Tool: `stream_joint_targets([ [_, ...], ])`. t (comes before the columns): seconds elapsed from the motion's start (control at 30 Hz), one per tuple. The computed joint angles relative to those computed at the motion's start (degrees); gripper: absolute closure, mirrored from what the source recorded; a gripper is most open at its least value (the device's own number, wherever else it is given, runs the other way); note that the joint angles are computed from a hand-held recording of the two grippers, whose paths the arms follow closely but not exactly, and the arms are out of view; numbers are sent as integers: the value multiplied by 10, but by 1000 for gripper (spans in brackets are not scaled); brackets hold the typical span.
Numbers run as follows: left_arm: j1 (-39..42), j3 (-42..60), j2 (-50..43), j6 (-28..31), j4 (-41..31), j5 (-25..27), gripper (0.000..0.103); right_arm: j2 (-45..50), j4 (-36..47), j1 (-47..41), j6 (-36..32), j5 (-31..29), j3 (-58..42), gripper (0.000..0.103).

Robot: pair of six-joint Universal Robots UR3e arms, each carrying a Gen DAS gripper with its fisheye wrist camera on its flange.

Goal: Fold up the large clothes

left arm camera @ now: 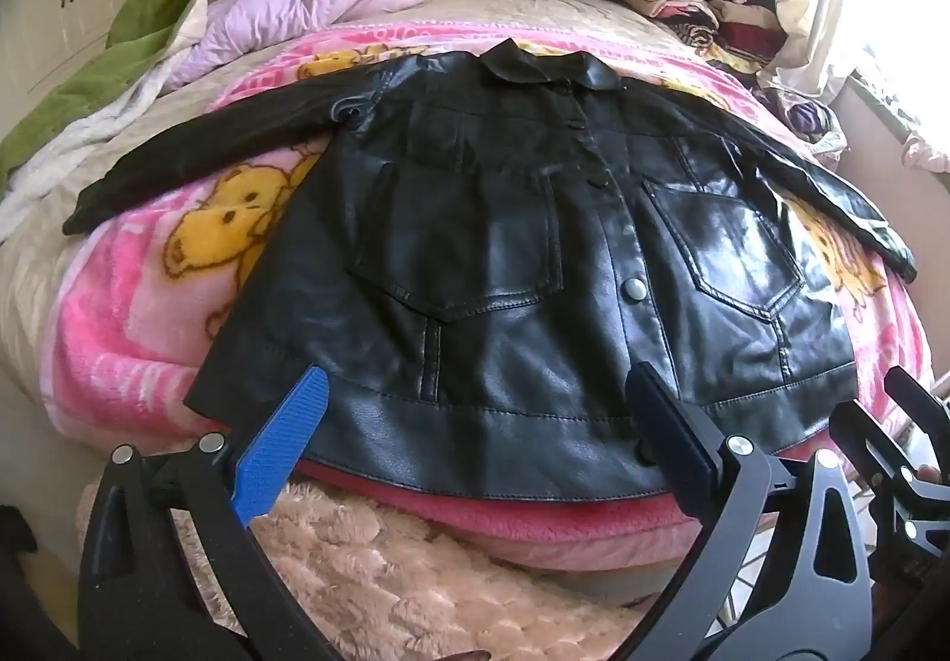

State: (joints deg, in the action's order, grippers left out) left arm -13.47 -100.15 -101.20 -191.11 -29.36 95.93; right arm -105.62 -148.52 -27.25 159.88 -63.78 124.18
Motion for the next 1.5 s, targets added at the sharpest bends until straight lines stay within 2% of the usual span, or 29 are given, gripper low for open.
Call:
stream_joint_targets([
  [1.5,4,0,4,4,0,-2,9,5,0,8,-3,-1,-8,4],
])
